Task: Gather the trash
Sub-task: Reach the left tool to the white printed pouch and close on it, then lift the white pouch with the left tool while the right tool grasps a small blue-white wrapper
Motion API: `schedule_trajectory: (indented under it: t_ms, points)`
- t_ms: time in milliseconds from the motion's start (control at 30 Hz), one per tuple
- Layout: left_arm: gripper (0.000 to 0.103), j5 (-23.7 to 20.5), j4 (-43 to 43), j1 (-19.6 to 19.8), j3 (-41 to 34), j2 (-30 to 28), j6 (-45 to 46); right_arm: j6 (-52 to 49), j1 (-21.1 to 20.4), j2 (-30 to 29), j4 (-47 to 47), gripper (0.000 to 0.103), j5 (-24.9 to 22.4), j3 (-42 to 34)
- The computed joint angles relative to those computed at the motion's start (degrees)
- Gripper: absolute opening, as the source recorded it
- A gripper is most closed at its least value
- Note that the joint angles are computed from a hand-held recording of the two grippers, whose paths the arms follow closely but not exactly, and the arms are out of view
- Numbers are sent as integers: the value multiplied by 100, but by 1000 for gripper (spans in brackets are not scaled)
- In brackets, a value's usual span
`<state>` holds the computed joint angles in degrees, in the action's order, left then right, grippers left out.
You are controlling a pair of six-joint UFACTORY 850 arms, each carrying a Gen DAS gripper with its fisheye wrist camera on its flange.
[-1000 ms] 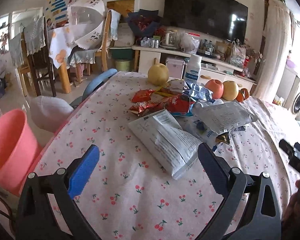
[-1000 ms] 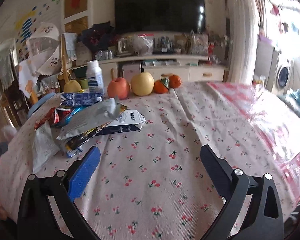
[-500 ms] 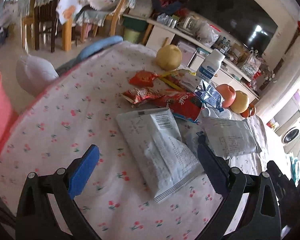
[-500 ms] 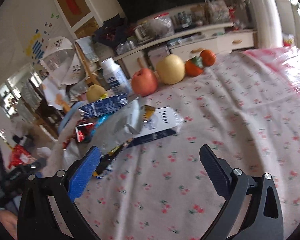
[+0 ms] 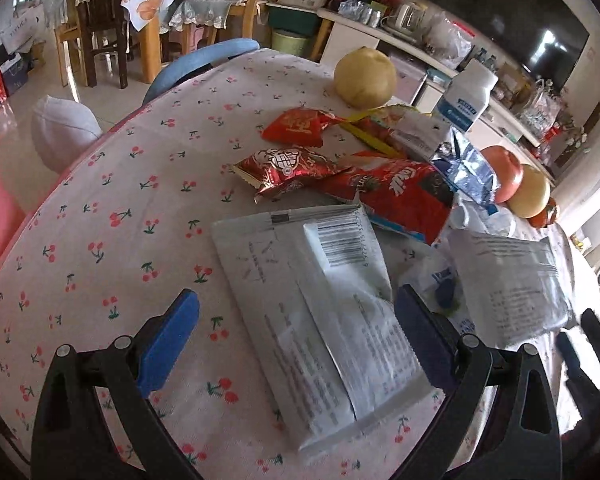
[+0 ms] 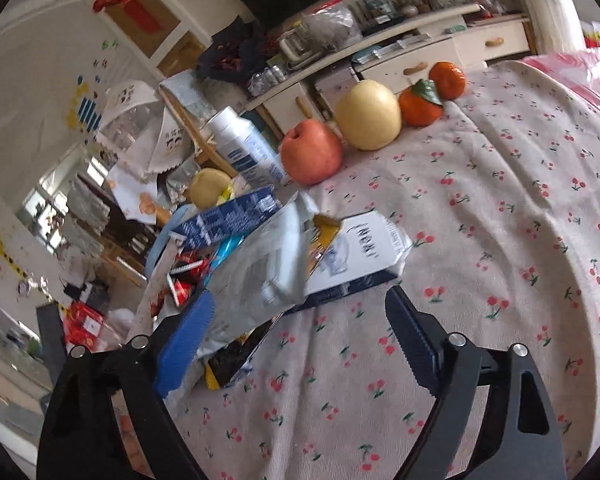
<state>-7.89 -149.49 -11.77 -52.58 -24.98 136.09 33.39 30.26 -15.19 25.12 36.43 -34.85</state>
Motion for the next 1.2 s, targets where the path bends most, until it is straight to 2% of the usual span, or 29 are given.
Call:
schedule_trajectory:
  t_ms: [33,133,233,333,400,500,567,800,933,1200]
  points:
    - [95,29,-447,-17,-26,-36,438,17,-46,42,20,87,48,47]
    - [77,85,-947,-27,-87,-104,935,126,-269,181,53,87,163,223]
    - [70,53,-1312,-39,-99,-126,1302,-268,-442,219,570,87,-110,228]
    - [63,-32,-1553,-46,-34,-79,1578,95,-628,119,129,80,-220,198]
    - [59,-78,-1232,-29,-5,-54,1308,-67,-661,8,121,75,-407,67]
    - [55,-160,-444,26,61,6,611,-331,-684,-76,209,74,-563,-61]
    - [52,-248,229,84,111,53,4,-419,-688,-106,290,74,-559,-107]
    - [44,-480,1215,223,258,175,-795,-1030,-404,117,656,76,-337,-108]
    - [43,-599,1752,328,294,203,-1298,-640,-285,101,129,78,-359,-123]
    - [41,-888,2238,503,390,303,-1707,1371,-263,-142,-1787,78,-305,-201]
